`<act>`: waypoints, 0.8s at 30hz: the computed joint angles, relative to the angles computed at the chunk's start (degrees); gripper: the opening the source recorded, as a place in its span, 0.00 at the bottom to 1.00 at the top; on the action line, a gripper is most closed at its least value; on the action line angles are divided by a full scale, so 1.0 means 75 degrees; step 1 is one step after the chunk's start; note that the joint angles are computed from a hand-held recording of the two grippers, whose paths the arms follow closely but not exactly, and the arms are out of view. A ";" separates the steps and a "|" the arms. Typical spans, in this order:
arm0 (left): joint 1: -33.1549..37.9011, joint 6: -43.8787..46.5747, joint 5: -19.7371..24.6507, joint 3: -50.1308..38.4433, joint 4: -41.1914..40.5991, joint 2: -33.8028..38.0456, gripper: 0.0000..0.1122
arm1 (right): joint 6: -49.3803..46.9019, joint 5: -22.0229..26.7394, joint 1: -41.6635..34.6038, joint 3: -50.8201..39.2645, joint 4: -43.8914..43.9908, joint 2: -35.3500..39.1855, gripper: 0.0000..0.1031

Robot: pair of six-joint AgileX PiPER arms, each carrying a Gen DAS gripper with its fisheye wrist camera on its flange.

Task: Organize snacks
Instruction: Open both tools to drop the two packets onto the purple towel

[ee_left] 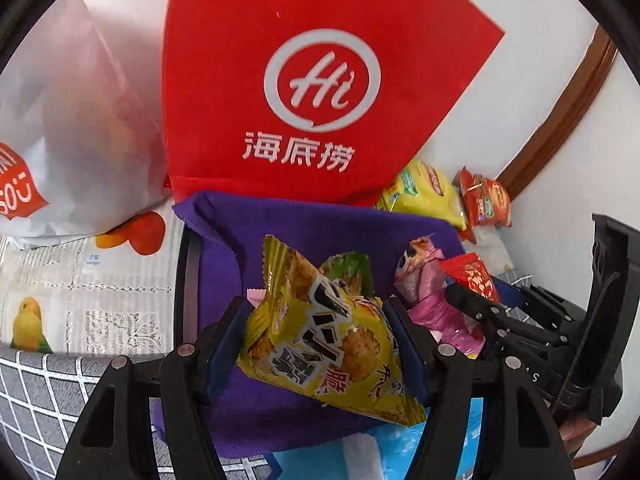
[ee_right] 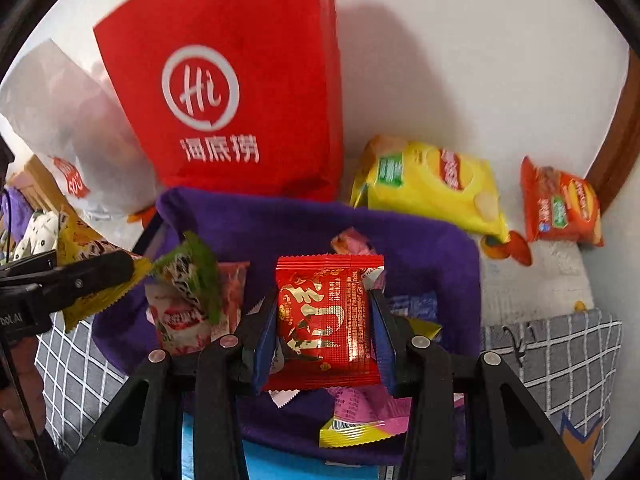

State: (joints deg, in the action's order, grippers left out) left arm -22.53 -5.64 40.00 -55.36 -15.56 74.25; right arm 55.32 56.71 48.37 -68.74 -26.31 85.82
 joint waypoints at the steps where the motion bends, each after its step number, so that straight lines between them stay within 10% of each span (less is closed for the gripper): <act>1: 0.0061 0.0101 -0.0008 -0.0009 -0.0109 0.0086 0.59 | 0.0056 -0.0053 0.0017 0.0015 -0.0020 0.0053 0.41; 24: -0.0256 0.0187 -0.0188 -0.0060 -0.0348 0.0968 0.60 | 0.0051 -0.0076 -0.0145 0.0121 -0.0030 0.0480 0.42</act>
State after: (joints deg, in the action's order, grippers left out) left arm -24.45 -4.24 38.59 -55.81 -18.17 81.51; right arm 55.70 56.14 47.28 -67.83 -26.53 89.42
